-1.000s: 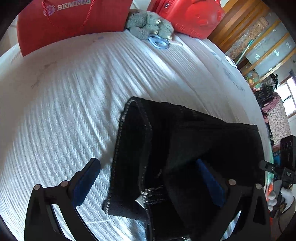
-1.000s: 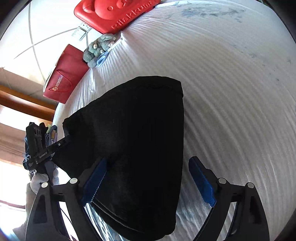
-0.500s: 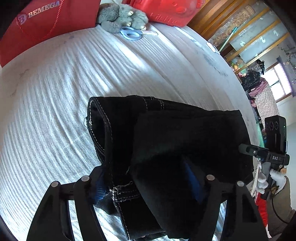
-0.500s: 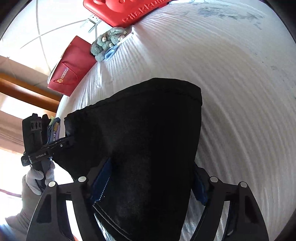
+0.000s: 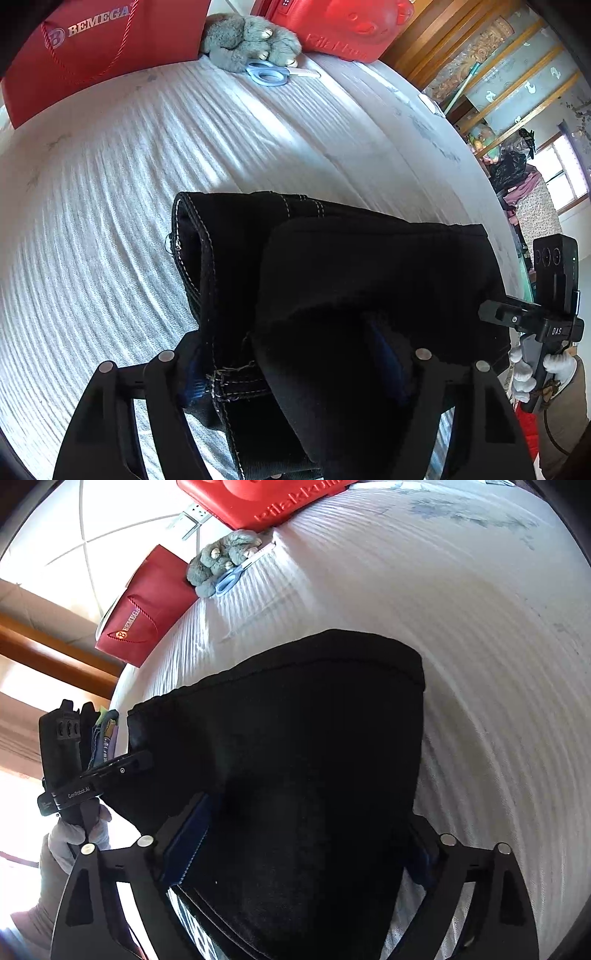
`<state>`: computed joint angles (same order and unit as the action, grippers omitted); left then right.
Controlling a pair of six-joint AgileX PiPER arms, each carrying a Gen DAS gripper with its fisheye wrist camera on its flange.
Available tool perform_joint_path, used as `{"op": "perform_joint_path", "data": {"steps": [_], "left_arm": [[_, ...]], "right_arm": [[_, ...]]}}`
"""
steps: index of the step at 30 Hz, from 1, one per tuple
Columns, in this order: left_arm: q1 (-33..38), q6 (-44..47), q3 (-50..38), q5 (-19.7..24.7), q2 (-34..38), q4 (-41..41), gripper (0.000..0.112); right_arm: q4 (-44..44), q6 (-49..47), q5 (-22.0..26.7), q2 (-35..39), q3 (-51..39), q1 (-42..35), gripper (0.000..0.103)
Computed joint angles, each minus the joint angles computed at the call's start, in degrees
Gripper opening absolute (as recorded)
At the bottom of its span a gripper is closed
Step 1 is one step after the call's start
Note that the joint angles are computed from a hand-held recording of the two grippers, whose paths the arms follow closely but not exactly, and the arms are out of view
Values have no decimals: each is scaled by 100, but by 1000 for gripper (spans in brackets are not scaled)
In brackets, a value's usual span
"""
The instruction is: Fold clothes
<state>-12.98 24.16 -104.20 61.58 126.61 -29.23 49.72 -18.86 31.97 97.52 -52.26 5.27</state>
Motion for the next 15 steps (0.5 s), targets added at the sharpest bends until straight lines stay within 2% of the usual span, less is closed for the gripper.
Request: {"op": "perform_joint_path", "data": {"steps": [3,5,6,7,10,15], "left_arm": [[-121,-62,89,-151,-44,143,87],[-333,-301,227,-432,-118,562,103],[-379,-394,293,-543,-144,636,103],[-393,-463,359,-638,-166,639,103],[-359,-554,315,-613,-146,557,103],[-387,-604,136,-492,-77,644,103]], "right_arm": [[-409,351,172,85,-212,40,103],[-521,424,157,52,-185,45,100],[-577,461,150,35,-172,48,97],[-668,560,137,-4,-140,40,89],[-565,487,143,-105,19,-106,72],[-223,105,221,-103,113,-273,70]]}}
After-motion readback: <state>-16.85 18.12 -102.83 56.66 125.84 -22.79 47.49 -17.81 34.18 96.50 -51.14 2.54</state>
